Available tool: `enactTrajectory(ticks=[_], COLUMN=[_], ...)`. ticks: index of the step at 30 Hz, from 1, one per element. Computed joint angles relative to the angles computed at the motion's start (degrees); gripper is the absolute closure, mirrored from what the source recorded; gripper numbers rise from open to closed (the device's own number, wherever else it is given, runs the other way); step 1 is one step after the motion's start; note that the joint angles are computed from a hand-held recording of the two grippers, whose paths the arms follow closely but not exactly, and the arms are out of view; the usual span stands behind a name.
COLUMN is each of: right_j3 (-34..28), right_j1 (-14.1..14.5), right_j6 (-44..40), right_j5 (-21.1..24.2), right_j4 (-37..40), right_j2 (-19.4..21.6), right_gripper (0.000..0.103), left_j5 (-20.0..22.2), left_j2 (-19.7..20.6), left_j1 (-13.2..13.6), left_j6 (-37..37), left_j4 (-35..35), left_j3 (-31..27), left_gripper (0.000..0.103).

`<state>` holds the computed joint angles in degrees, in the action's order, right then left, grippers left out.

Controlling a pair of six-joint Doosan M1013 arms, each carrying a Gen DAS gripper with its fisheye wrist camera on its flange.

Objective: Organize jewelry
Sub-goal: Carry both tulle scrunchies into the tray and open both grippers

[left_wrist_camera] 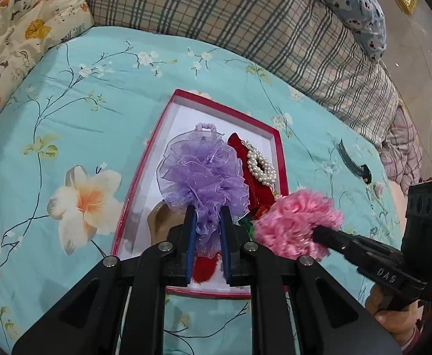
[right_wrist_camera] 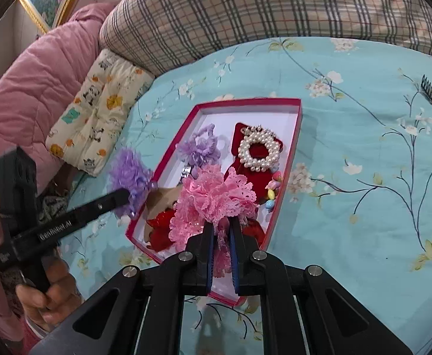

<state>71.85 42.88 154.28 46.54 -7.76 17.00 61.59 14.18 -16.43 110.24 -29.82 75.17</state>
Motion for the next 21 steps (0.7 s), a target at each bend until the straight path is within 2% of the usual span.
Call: enactTrajectory(ticks=[15,21], right_j3=[-2.28,-2.14], right_j1=[-0.38,-0.39], right_j6=[-1.51,-2.0], right_j5=[4.45,4.66], right_j4=[1.09,2.37], right_j2=[3.08,3.34], right_gripper=[0.094,0.09], left_j5=[2.93,3.15], left_j2=[0.88,0.78], left_j1=[-0.28,-0.09], left_j6=[0.4,-0.14], left_j4=[1.97,2.43], left_j3=[1.62,2.09], left_gripper=[0.088,0.087])
